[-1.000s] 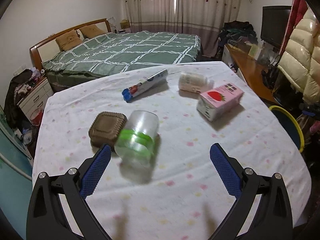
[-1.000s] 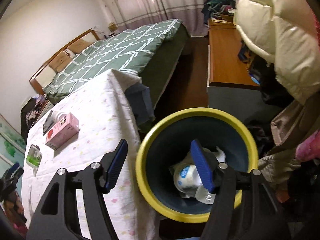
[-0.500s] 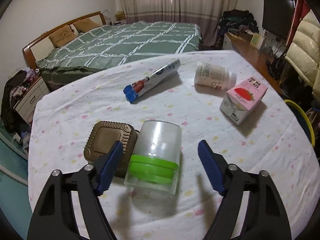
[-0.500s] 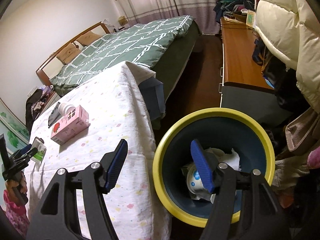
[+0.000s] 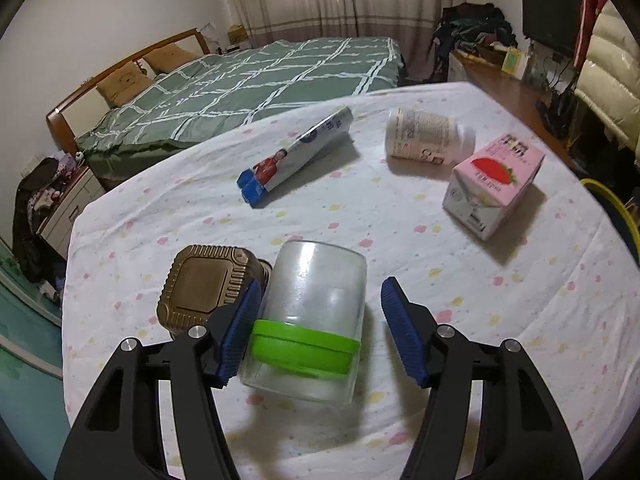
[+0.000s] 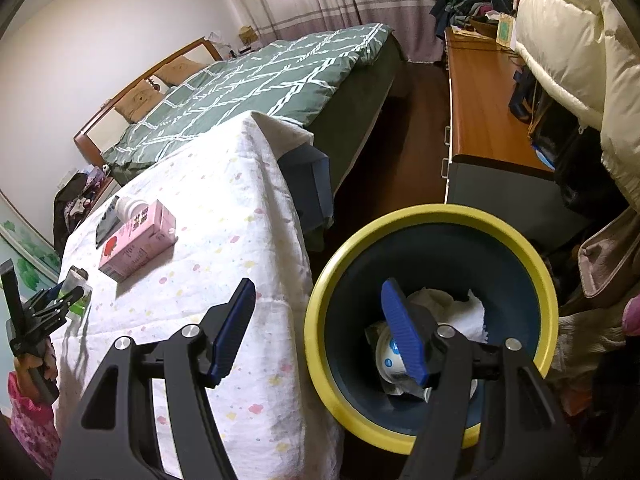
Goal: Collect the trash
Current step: 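Grasp the clear green-banded jar with the left gripper and drop it into the bin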
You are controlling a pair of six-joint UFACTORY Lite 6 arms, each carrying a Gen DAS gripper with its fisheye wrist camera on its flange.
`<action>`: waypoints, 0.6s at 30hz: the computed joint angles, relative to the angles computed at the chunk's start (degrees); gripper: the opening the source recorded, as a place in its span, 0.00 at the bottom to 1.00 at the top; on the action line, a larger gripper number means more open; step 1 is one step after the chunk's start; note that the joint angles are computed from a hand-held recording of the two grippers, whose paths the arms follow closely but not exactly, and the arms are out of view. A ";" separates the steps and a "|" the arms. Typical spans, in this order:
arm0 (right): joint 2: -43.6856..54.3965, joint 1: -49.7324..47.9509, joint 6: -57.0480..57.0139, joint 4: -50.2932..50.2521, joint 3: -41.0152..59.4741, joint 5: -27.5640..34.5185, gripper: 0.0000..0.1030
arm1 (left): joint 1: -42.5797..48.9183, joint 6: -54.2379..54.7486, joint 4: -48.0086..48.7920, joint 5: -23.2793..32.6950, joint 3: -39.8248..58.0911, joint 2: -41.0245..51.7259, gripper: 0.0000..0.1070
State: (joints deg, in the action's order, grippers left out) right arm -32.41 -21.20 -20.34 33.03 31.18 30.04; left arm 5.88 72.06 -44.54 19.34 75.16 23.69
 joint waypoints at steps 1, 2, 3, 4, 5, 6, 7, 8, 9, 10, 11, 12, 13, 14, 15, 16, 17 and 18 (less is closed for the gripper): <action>0.16 -0.24 -0.80 0.63 -0.28 -0.01 0.61 | -0.67 -1.78 1.96 -1.92 -0.18 0.44 0.56; 0.09 -0.54 -1.43 1.17 -0.60 0.06 0.61 | -1.11 -3.88 4.15 -3.13 -0.22 0.75 0.52; -0.22 -0.99 -2.21 1.79 -0.99 0.31 0.61 | -1.00 -4.20 4.53 -2.97 0.04 0.94 0.51; -0.45 -1.67 -3.42 2.64 -1.26 0.61 0.61 | -0.68 -4.26 4.50 -1.79 0.39 0.93 0.51; -0.86 -2.36 -4.38 3.30 -1.56 0.99 0.61 | -0.51 -4.47 4.51 -0.22 0.63 0.74 0.50; -1.27 -3.23 -5.48 4.06 -1.85 1.43 0.61 | -0.61 -4.67 4.59 0.33 0.27 0.21 0.50; -1.75 -4.34 -6.78 4.97 -2.16 2.03 0.61 | -1.34 -6.07 5.85 -0.32 -1.00 -1.07 0.50; -2.00 -5.44 -8.09 5.89 -2.30 2.60 0.61 | -1.96 -7.15 6.86 -0.52 -1.93 -2.13 0.50; -2.49 -6.50 -9.28 6.73 -2.58 3.25 0.61 | -2.57 -7.63 7.16 -0.09 -2.79 -3.34 0.50; -3.25 -7.72 -10.44 7.58 -2.89 4.14 0.61 | -3.29 -7.16 6.37 1.09 -4.26 -5.50 0.50; -4.04 -8.75 -11.43 8.17 -3.23 4.97 0.61 | -4.07 -7.26 6.19 1.99 -5.20 -7.25 0.50; -4.78 -9.83 -12.49 8.74 -3.51 5.82 0.61 | -5.38 -7.45 6.00 2.77 -6.38 -9.36 0.50; -6.18 -11.10 -13.20 8.84 -3.92 6.96 0.61 | -7.36 -7.71 5.70 3.66 -7.73 -11.93 0.50; -7.25 -12.01 -13.53 8.63 -4.20 7.71 0.61 | -8.71 -8.08 5.63 4.29 -8.32 -13.42 0.50; -8.55 -13.07 -13.78 8.29 -4.62 8.55 0.61 | -10.58 -8.74 5.58 5.08 -8.79 -14.92 0.50; -10.30 -15.37 -14.85 8.25 -5.15 10.14 0.61 | -13.10 -9.74 5.56 6.22 -9.00 -16.35 0.50; -11.11 -17.21 -16.05 8.58 -5.41 11.33 0.61 | -15.63 -11.04 5.84 7.15 -8.88 -17.15 0.50; -12.53 -20.62 -18.20 9.17 -5.83 13.58 0.61 | -18.21 -12.33 6.18 7.76 -8.60 -17.51 0.50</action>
